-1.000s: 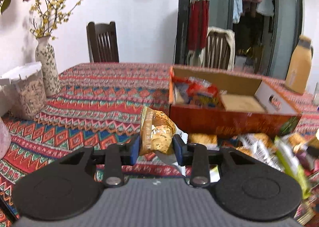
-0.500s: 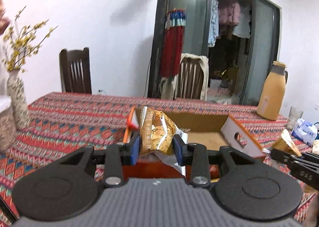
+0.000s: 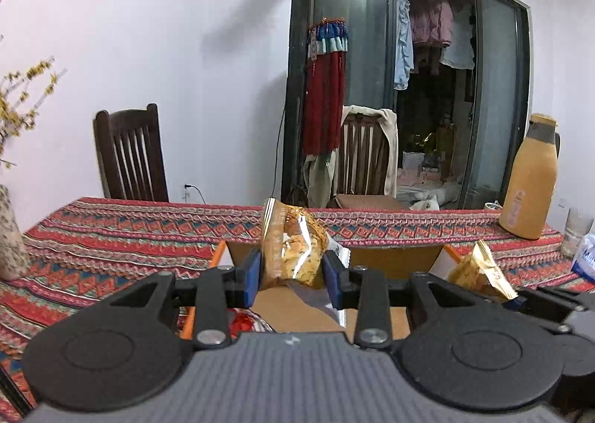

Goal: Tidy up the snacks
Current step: 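Carry the gold wrapper and cookie packet over the box with both tools, then open both tools to drop the wrapper and cookie packet into the box, then move both tools back from the box to the snack heap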

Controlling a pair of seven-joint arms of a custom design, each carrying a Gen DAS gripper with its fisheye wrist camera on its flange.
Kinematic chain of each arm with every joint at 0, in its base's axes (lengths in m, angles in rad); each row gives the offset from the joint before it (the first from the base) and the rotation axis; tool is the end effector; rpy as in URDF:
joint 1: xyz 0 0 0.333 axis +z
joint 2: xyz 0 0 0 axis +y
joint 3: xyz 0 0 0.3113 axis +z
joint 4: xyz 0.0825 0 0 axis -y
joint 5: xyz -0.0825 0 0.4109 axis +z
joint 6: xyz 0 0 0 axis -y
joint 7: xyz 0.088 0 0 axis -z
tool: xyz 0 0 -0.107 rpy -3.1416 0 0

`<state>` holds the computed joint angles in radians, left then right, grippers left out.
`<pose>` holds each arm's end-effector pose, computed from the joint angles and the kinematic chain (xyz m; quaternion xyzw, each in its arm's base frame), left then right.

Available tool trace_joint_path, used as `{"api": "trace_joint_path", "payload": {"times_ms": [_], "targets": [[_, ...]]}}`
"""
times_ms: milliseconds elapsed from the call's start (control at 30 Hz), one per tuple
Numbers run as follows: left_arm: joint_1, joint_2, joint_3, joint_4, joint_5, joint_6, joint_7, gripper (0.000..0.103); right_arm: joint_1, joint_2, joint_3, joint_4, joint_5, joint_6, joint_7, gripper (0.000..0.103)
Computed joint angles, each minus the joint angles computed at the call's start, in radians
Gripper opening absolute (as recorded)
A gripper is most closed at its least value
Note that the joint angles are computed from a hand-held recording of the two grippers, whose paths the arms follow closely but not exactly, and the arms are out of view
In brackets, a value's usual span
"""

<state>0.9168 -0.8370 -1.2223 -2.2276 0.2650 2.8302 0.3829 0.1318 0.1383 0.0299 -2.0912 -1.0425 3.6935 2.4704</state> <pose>0.4821 -0.2906 0.5310 -0.6807 0.4571 -0.3413 0.4595 0.5505 0.2037 0.4689 -0.7079 0.3925 -0.2314 0.5397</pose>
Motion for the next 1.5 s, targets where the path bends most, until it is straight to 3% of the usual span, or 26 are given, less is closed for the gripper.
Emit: {"api": "trace_joint_path", "payload": {"times_ms": [133, 333, 400, 467, 500, 533, 567, 600, 633, 667, 733, 900, 1200, 1500], "targets": [[0.042, 0.087, -0.046, 0.022, 0.004, -0.003, 0.043, 0.036, -0.012, 0.020, -0.002, 0.030, -0.071, 0.008, 0.078, 0.020], [0.032, 0.084, -0.043, 0.003, 0.002, 0.002, 0.034, 0.036, -0.008, 0.039, 0.000, 0.062, -0.132, -0.043, 0.144, 0.020], [0.020, 0.086, -0.036, -0.004, 0.000, 0.011, 0.032, 0.038, -0.011, 0.045, 0.007, 0.080, -0.178, -0.075, 0.200, 0.027], [0.007, 0.063, -0.027, -0.013, 0.000, 0.012, 0.018, 0.052, -0.010, 0.048, 0.009, 0.091, -0.200, -0.099, 0.232, 0.033], [0.002, 0.048, -0.021, -0.020, 0.000, 0.017, 0.008, 0.057, -0.006, 0.044, 0.006, 0.080, -0.172, -0.103, 0.209, 0.044], [-0.002, 0.031, -0.013, -0.028, -0.001, 0.020, -0.003, 0.068, -0.009, 0.045, 0.006, 0.081, -0.171, -0.099, 0.210, 0.053], [0.002, 0.015, -0.013, -0.027, -0.003, 0.017, -0.017, 0.082, -0.003, 0.035, 0.003, 0.061, -0.127, -0.099, 0.174, 0.074], [0.000, -0.006, -0.009, -0.033, -0.006, 0.017, -0.032, 0.088, 0.006, 0.025, -0.001, 0.037, -0.067, -0.101, 0.118, 0.092], [-0.002, -0.025, -0.006, -0.037, -0.009, 0.012, -0.044, 0.100, 0.018, 0.014, -0.005, 0.011, 0.001, -0.101, 0.051, 0.098], [-0.004, -0.048, -0.002, -0.042, -0.012, 0.004, -0.061, 0.103, 0.029, 0.005, -0.008, -0.013, 0.070, -0.097, -0.015, 0.103], [-0.012, -0.063, 0.007, -0.049, -0.016, 0.000, -0.075, 0.103, 0.032, -0.003, -0.004, -0.038, 0.148, -0.086, -0.081, 0.103], [-0.030, -0.062, 0.019, -0.057, -0.014, -0.009, -0.088, 0.103, 0.016, -0.010, 0.009, -0.055, 0.197, -0.079, -0.103, 0.103], [-0.045, -0.050, 0.033, -0.026, 0.013, -0.077, -0.103, 0.103, 0.007, -0.027, 0.013, -0.065, 0.212, -0.068, -0.116, 0.103], [-0.181, -0.066, 0.120, -0.066, 0.060, -0.126, -0.124, 0.103, -0.002, -0.138, -0.016, -0.149, 0.130, -0.046, -0.066, 0.103]]}}
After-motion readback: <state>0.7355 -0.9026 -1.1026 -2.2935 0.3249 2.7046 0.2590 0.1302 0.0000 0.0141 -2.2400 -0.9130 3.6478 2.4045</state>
